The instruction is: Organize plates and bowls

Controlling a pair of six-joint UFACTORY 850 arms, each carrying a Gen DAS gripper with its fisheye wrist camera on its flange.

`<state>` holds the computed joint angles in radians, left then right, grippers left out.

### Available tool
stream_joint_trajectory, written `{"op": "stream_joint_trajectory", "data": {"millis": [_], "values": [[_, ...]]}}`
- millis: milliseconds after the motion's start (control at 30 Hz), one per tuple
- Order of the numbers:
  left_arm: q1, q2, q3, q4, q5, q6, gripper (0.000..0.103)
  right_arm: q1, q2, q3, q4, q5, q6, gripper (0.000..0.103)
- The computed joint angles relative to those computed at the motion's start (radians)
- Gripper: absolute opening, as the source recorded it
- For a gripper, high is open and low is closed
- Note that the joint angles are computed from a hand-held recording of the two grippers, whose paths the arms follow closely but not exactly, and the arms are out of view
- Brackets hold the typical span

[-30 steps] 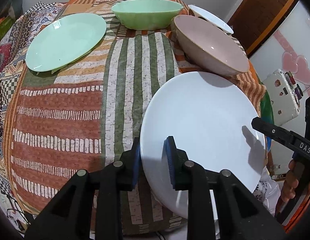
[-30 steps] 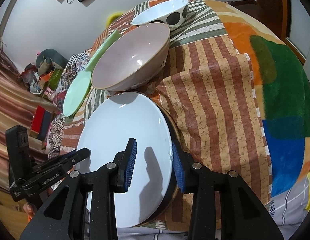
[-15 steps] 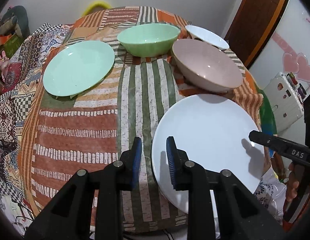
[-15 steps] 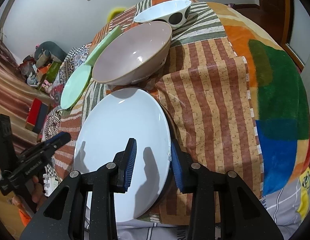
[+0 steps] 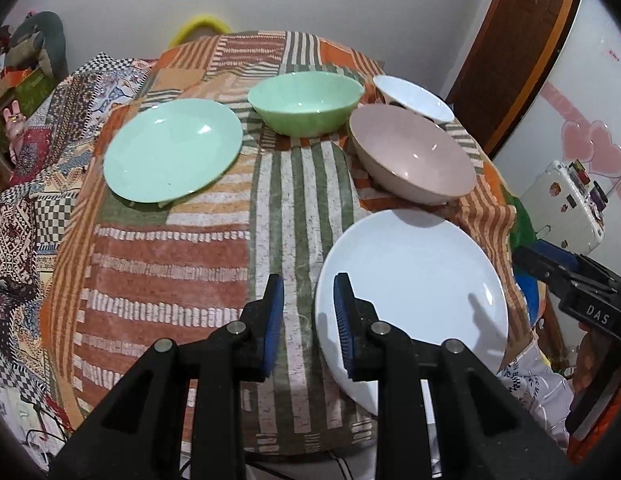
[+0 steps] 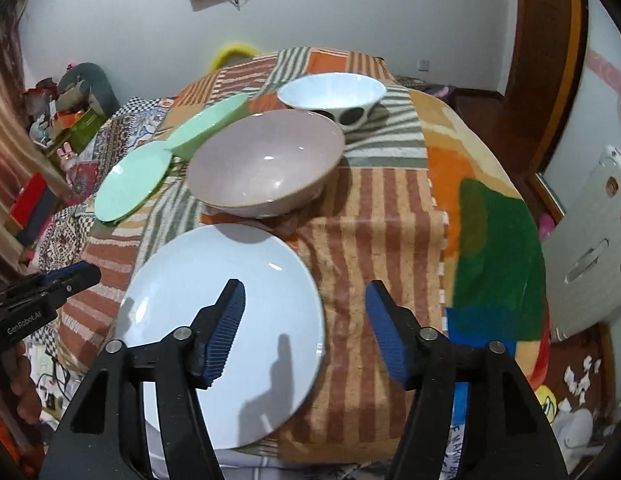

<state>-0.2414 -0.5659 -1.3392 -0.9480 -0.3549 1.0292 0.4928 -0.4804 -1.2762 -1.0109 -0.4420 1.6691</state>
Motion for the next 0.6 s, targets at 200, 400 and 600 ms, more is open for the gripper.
{"op": "stream_joint_trajectory", "data": {"millis": [200,400,600], "values": [[0.031,0.020,0.022,-0.049,0.015,0.039,0.026,0.023,-0.035,-0.056,-0.049,-0.033,0.017,0.074],[0.076,0.026,0.030,-0.094,0.030,0.059,0.026,0.042,-0.091,-0.141,-0.058,-0.043,-0.037,0.077],[0.120,0.016,0.019,-0.103,0.052,0.048,0.026,0.057,-0.187,-0.282,0.010,-0.038,-0.190,0.081]]}}
